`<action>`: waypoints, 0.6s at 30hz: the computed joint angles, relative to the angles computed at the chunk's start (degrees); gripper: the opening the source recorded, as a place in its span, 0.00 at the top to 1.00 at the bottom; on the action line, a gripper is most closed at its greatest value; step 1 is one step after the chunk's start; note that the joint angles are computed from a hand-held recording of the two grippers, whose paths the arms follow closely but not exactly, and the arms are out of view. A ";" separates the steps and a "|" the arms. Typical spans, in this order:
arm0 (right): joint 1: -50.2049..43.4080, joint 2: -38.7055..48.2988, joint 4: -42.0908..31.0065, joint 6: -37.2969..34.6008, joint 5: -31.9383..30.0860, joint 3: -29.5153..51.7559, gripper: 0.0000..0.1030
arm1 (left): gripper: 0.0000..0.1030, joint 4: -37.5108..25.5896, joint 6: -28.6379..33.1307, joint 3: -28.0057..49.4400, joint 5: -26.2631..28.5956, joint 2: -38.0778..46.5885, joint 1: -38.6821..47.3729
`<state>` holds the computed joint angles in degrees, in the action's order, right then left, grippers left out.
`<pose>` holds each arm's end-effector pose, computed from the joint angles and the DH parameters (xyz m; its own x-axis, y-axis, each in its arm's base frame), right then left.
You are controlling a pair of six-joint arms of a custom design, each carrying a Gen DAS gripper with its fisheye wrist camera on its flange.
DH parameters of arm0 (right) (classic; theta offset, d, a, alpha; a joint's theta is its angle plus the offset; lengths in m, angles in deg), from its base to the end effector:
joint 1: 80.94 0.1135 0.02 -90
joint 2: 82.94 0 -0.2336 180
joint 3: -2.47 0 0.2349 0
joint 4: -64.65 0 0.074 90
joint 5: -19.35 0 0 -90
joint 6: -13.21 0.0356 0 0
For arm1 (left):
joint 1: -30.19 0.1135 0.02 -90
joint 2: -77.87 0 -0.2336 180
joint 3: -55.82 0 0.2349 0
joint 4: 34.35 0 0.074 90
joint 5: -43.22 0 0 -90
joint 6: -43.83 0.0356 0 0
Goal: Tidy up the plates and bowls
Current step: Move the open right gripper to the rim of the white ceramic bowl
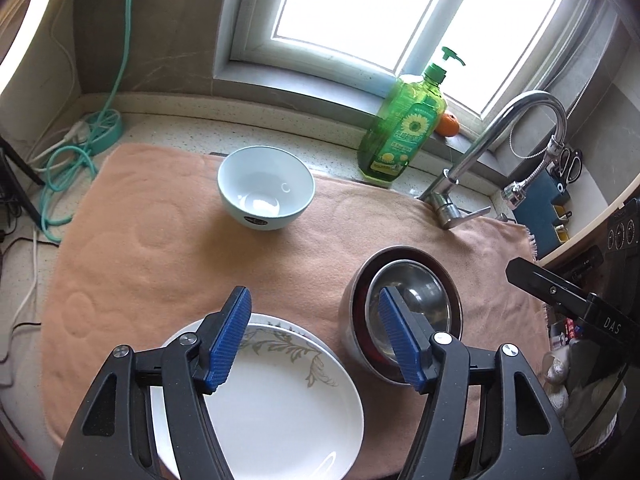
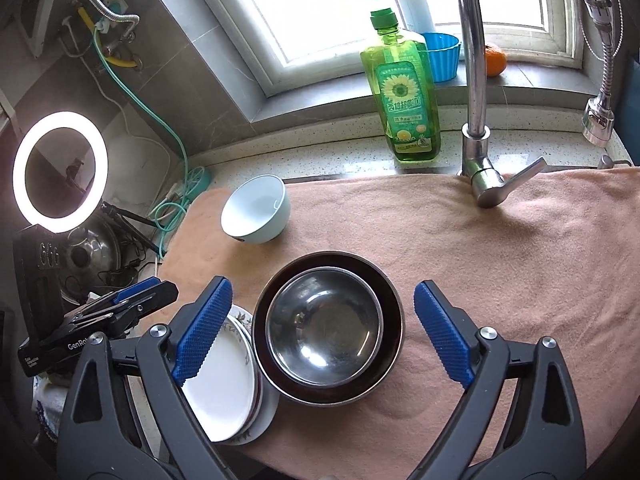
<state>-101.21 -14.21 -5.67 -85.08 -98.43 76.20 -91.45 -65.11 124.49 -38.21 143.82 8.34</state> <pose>0.2059 -0.0583 0.2558 -0.8613 0.1821 -0.4742 -0.0002 0.9334 0.3589 0.2050 -0.0879 0.2492 -0.8592 -0.0013 -0.5116 0.1794 0.9358 -0.3036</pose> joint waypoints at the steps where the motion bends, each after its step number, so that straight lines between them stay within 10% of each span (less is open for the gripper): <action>1: 0.92 0.30 -0.06 0.81 0.11 0.56 0.08 | 0.36 -0.41 0.59 0.28 0.19 -0.11 1.08; 18: 15.95 12.22 10.88 22.63 4.41 7.19 0.08 | 0.36 0.94 15.17 9.91 13.43 16.25 18.98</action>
<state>-85.26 -1.99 5.21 -62.45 -94.01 83.39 -90.51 -49.94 134.40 -24.78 160.06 27.32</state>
